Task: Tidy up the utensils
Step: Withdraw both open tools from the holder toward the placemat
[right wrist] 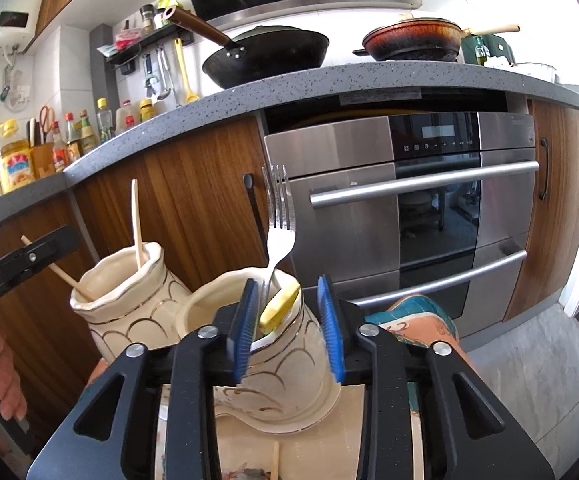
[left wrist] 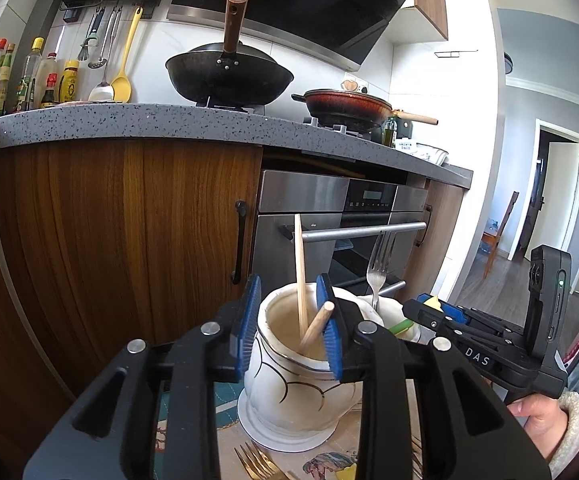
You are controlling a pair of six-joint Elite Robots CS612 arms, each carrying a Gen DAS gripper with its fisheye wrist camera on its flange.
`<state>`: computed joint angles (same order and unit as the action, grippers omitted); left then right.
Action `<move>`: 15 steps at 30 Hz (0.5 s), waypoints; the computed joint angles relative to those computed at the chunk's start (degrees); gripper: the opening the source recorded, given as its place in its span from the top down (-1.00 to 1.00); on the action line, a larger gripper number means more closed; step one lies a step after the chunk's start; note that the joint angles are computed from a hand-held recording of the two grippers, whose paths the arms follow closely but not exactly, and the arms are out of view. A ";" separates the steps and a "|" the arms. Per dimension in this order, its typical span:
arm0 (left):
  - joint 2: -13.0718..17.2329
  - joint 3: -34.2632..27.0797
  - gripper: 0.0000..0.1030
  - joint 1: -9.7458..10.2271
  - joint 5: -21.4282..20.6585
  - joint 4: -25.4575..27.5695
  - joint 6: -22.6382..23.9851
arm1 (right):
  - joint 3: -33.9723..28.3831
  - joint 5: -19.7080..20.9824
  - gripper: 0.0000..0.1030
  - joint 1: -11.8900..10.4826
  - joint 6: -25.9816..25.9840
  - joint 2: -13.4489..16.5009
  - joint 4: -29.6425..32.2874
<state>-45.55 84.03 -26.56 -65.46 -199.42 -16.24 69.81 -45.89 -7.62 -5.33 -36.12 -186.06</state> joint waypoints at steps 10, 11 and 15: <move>-1.46 3.60 -0.22 -1.04 3.05 -1.90 -1.08 | 4.47 0.74 -0.37 -1.00 1.18 -1.99 -4.09; -1.66 4.22 -0.35 -1.32 4.34 -2.21 -1.03 | 5.16 1.01 -0.40 -1.21 1.24 -2.30 -4.29; -2.72 7.25 -0.47 -2.11 7.87 -1.39 -3.08 | 7.64 1.65 -0.49 -1.90 0.52 -3.43 -3.93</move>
